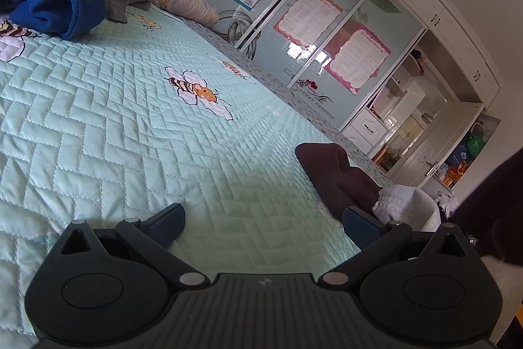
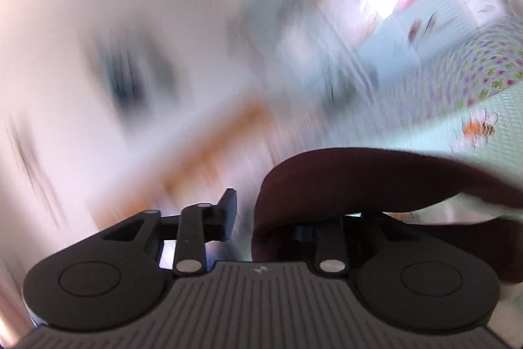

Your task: Fold clothes

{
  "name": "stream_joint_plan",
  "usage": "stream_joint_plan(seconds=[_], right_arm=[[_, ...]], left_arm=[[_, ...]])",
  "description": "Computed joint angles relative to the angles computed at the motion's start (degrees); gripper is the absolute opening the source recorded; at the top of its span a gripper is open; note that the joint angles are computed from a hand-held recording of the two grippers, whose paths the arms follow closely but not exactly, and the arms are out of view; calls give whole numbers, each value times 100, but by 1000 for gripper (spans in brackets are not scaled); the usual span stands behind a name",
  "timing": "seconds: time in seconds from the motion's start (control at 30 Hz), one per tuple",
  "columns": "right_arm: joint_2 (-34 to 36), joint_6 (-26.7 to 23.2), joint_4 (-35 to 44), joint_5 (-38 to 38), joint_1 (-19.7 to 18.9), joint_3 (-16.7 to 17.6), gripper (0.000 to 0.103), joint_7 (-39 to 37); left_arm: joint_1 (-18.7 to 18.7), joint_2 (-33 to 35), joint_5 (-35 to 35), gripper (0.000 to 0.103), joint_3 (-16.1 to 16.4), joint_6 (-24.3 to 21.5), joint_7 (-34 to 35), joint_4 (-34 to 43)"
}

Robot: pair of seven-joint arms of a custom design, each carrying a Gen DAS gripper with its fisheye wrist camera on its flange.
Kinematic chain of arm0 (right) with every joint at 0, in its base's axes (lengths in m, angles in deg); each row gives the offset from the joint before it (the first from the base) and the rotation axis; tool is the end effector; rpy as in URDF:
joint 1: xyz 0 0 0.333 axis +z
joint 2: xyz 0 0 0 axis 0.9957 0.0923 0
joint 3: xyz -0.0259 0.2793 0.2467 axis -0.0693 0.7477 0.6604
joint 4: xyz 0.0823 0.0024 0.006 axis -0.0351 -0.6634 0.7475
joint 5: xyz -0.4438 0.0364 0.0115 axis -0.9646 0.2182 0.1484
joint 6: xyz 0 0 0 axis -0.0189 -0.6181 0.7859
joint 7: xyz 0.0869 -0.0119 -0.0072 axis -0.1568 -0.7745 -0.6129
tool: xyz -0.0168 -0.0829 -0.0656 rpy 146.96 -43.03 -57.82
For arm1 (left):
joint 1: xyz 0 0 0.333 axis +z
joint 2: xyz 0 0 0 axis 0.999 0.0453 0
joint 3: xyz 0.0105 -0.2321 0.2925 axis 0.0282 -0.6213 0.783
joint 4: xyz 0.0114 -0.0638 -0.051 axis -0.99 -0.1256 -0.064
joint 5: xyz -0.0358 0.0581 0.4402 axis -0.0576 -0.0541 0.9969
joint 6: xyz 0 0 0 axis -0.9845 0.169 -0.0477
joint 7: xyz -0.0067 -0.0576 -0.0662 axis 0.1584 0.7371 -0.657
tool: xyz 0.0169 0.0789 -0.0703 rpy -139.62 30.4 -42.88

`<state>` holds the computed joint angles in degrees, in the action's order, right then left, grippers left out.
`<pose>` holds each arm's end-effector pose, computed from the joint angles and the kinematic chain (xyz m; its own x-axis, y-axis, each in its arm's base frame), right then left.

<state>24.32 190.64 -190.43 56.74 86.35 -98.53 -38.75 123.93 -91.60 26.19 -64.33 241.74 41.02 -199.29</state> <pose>0.4768 -0.0638 0.7007 0.7257 -0.5639 -0.3941 -0.5554 -0.1421 -0.8194 0.3561 -0.1888 0.4551 0.2772 -0.7446 0.6072 -0.1703 -0.6600 -0.7317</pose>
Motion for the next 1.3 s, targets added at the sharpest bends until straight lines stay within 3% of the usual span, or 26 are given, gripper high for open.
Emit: stream_joint_plan(seconds=[0.07, 0.1, 0.17, 0.2, 0.27, 0.37, 0.43, 0.47, 0.53, 0.6, 0.8, 0.9, 0.97, 1.03, 1.07, 1.1, 1.13, 1.2, 1.3], right_arm=[[-424, 784, -552, -1507, -93, 826, 37, -263], [-562, 996, -814, -1962, -72, 1015, 37, -384], [-684, 997, -1151, -2326, 1, 1014, 37, -379], [-645, 849, -1190, -2273, 46, 853, 37, -266], [-483, 433, -1155, -1894, 88, 402, 38, 23], [-336, 325, -1323, -603, -75, -272, 53, 251], [-206, 387, -1525, 531, -273, -663, 69, 426], [-123, 396, -1632, 1055, -387, -826, 69, 576], [-74, 701, -1846, 1549, -664, -859, 70, 648], [-84, 912, -2032, 1703, -911, -785, 71, 610], [28, 667, -2231, 1855, -1310, -801, 71, 635], [98, 530, -2291, 1911, -1453, -799, 72, 618], [86, 537, -2378, 2038, -1517, -759, 72, 562], [52, 561, -2446, 2150, -1566, -724, 75, 531], [20, 596, -2479, 2202, -1591, -707, 76, 522], [-18, 631, -2508, 2247, -1615, -698, 78, 518], [-66, 686, -2537, 2296, -1639, -690, 79, 520], [-148, 851, -2600, 2461, -1680, -689, 82, 486], [-240, 1134, -2669, 2745, -1729, -710, 85, 483]], left_arm=[[4, -4, -3, 102, -1, 18, -6, -5], [10, -11, -11, 102, -8, 39, -13, -12], [23, -14, -25, 102, -18, 72, -15, -21], [20, -4, -22, 102, -12, 63, -1, -16], [8, 10, -14, 102, 2, 29, 21, -1], [-66, 57, 46, 102, 77, -136, 80, 54], [-398, 316, 340, 102, 432, -693, 355, 258], [-572, 454, 547, 102, 622, -934, 541, 387], [-785, 633, 988, 94, 865, -1097, 935, 642], [-739, 582, 1241, 95, 823, -1141, 1132, 910], [-582, 877, 2351, 102, 620, -1923, 2101, 1930], [-752, 1463, 2759, 102, 700, -2134, 2464, 2282], [-1115, 2103, 2870, 102, 899, -2612, 2821, 2571], [-1357, 2612, 2911, 92, 1040, -2957, 3046, 2817], [-1439, 2754, 2926, 80, 1120, -2963, 3042, 2867], [-1526, 2858, 2925, 59, 1212, -2921, 2995, 2891], [-1584, 2920, 2936, 45, 1265, -2905, 2898, 2911], [-1407, 2776, 3158, 22, 1091, -3078, 2447, 2968], [-945, 2157, 3769, 14, 609, -3922, 1863, 3155]])
